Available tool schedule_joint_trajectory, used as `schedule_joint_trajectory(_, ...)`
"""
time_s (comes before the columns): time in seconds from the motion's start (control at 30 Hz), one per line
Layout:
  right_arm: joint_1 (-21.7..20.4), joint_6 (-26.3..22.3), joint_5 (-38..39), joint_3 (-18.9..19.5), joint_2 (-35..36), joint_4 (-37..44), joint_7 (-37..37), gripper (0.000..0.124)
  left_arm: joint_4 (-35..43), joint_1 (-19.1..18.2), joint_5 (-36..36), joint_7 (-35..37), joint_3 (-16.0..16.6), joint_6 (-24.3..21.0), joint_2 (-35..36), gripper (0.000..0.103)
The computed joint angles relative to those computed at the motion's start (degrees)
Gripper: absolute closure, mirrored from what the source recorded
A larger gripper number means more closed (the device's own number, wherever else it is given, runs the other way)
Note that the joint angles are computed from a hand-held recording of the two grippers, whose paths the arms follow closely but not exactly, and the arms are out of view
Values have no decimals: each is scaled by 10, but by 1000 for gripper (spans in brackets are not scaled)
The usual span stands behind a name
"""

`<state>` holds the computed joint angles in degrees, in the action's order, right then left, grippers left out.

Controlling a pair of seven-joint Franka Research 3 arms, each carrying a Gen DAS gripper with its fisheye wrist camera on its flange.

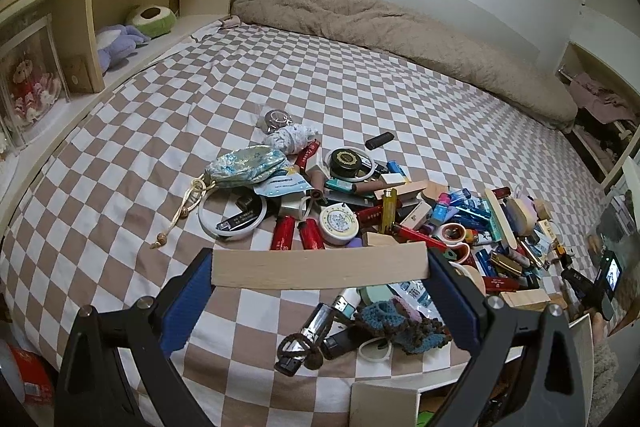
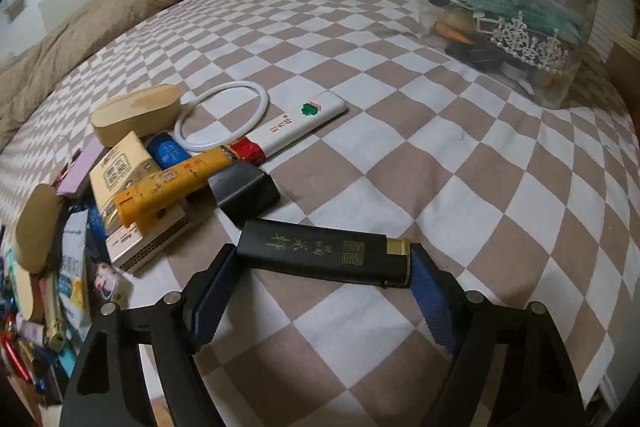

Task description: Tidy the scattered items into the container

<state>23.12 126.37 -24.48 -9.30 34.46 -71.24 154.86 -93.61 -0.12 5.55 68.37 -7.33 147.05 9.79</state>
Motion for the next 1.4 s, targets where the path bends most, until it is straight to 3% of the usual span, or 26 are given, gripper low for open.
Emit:
schedule_joint_trajectory(0.17,-4,57,-1,7,-46,-73,-7,41,-16,-3,6,-1,-1,11,-12,3)
schedule_joint_trajectory(0.7,-9,169,-2,45,-184,-211,-26,41,-98,-13,-7,9,-3,53,-74,3)
schedule_joint_trajectory(1.07,0,204,-64,93,-267,-245,-60,41,-151,-30,-11,21,-4,90,-126,3)
schedule_joint_trajectory(1.4,0,230,45,139,-288,-255,-194,41,-183,-53,-24,42,-6,92,-155,3)
